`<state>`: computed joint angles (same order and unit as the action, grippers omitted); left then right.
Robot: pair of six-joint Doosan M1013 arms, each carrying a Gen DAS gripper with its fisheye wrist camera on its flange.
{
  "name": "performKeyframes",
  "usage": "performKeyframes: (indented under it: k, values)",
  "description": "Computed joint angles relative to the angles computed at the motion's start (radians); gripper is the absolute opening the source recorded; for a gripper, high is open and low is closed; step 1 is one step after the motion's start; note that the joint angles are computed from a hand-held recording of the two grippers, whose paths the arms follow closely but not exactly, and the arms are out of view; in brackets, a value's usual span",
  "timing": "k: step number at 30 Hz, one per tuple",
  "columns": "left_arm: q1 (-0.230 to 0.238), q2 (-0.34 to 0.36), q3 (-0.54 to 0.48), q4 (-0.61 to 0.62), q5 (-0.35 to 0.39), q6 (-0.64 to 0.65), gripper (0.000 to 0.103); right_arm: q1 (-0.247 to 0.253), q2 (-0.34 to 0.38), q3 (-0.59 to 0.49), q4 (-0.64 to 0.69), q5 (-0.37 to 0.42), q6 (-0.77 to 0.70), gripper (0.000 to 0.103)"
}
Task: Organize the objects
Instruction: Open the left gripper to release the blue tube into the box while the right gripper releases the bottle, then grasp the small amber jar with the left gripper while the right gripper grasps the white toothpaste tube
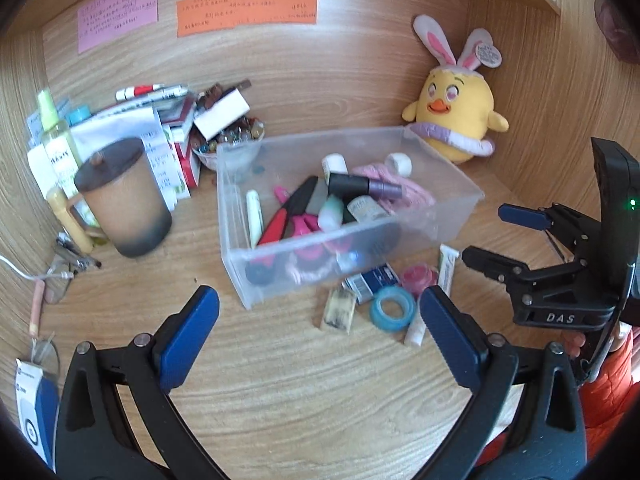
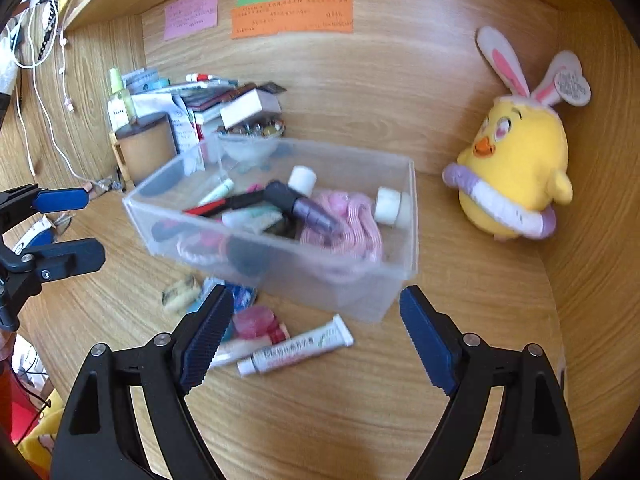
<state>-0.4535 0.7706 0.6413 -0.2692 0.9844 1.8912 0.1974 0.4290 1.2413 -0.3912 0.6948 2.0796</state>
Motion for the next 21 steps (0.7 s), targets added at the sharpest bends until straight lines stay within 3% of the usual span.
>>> performKeyframes:
  k: [6,8,13,17,21]
  values:
    - [-0.008,-0.006,0.058,0.039,-0.007,-0.041,0.100,-0.007,0.024,-0.016,-0.005,0.068,0.061,0.083]
    - [-0.006,-0.010,0.076,0.037,-0.024,-0.040,0.090,-0.012,0.042,-0.040,0.030,0.098,0.039,0.083]
    - [-0.001,0.014,0.045,0.034,0.020,-0.045,0.084,-0.026,0.076,-0.079,0.177,0.135,-0.089,0.081]
    - [0.002,0.045,-0.005,0.025,0.080,-0.045,0.074,-0.031,0.072,-0.070,0.213,0.122,-0.106,0.080]
    - [0.002,0.082,-0.067,0.019,0.148,-0.070,0.073,-0.036,0.060,-0.052,0.223,0.120,-0.114,0.072]
